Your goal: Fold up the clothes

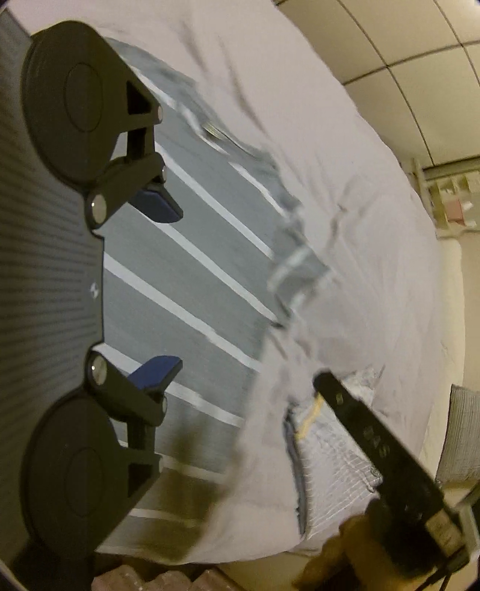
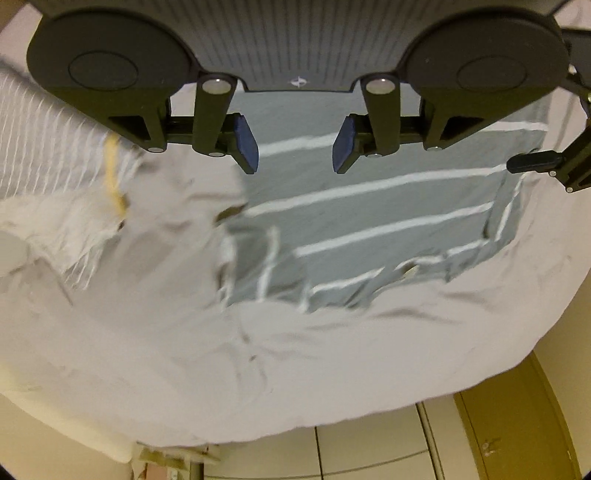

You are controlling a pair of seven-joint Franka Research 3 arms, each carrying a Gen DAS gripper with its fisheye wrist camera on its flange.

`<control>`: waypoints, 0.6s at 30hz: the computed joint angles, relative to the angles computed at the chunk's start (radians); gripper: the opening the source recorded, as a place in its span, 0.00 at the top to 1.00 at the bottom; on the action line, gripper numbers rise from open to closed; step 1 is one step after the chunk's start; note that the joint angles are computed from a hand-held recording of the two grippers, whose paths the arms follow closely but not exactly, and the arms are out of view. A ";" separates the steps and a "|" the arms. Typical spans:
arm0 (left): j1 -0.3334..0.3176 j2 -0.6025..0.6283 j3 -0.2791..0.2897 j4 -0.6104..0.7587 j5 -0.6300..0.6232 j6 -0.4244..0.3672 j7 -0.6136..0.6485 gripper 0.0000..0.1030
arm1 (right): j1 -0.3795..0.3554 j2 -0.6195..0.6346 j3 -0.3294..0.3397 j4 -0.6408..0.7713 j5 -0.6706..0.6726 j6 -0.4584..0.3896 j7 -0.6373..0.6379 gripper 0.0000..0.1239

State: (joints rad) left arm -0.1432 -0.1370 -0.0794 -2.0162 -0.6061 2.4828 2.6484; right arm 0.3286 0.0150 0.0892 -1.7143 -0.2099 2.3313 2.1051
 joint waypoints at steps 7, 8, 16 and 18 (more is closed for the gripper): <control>-0.083 0.198 -0.152 0.119 0.570 0.182 -0.656 0.30 | -0.155 0.107 -0.079 0.053 0.460 0.080 -0.614 0.62; -0.103 0.239 -0.156 0.164 0.658 0.164 -0.739 0.31 | -0.181 0.136 -0.081 0.096 0.517 0.056 -0.695 0.62; -0.248 0.588 -0.110 0.537 1.072 0.087 -0.938 0.41 | -0.322 0.428 -0.073 0.511 0.698 -0.185 -0.930 0.62; -0.274 0.660 -0.092 0.616 1.116 0.055 -0.940 0.53 | -0.334 0.517 -0.061 0.636 0.696 -0.237 -0.925 0.62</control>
